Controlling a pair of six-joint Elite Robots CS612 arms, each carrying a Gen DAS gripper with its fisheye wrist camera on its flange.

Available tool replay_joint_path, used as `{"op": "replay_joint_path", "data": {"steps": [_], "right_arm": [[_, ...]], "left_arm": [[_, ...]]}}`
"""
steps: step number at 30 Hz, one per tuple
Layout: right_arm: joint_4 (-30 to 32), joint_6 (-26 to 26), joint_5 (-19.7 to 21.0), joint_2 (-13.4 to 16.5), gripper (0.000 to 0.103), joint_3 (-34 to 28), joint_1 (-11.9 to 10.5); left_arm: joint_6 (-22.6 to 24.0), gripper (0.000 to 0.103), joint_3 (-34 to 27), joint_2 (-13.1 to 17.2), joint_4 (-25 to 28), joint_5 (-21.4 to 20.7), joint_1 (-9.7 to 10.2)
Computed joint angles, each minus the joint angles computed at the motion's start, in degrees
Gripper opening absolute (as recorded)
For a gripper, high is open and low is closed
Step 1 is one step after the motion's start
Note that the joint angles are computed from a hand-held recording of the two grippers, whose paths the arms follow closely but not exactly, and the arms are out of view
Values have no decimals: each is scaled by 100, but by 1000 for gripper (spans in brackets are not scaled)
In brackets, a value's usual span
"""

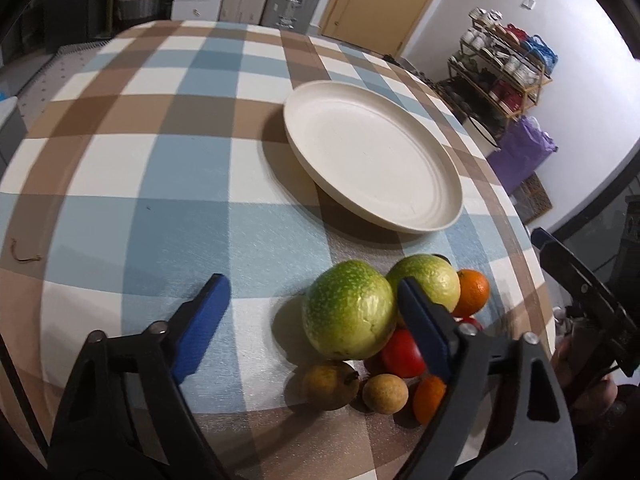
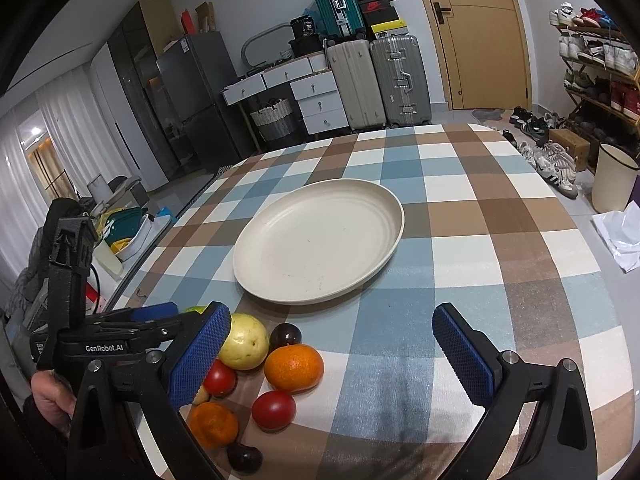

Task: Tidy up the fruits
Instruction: 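Reach the left tool to the large green pomelo and close on it, then lift the green pomelo with the left tool while the right tool grasps the yellow pomelo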

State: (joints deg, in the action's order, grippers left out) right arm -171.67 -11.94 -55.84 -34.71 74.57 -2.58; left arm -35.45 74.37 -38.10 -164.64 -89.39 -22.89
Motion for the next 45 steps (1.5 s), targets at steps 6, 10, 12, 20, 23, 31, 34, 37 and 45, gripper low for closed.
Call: {"op": "replay_joint_path", "data": {"steps": [6, 10, 12, 20, 23, 31, 34, 37, 45], "right_arm": [[22, 17, 0, 10, 103, -22, -1], [61, 10, 71, 9, 103, -28, -10], [132, -30, 201, 1, 103, -29, -25], [41, -118, 408, -46, 103, 44, -33], [37, -197, 464, -69, 103, 74, -17], [310, -714, 706, -118, 103, 108, 76], [507, -895, 639, -123, 103, 80, 134], [747, -1066, 555, -115, 103, 30, 191], [1398, -1682, 59, -86, 103, -137, 371]], "left_arm": [[76, 52, -122, 134, -219, -637, 92], [109, 45, -183, 184, -276, -887, 127], [104, 45, -145, 171, -330, -950, 135], [-150, 45, 102, 50, -678, -844, 169], [-169, 45, 215, -24, -829, -763, 184], [-271, 45, 599, -241, -1264, -635, 241], [-302, 45, 717, -300, -1377, -613, 265], [-324, 45, 825, -353, -1468, -593, 294], [-381, 45, 991, -397, -1625, -568, 323]]}}
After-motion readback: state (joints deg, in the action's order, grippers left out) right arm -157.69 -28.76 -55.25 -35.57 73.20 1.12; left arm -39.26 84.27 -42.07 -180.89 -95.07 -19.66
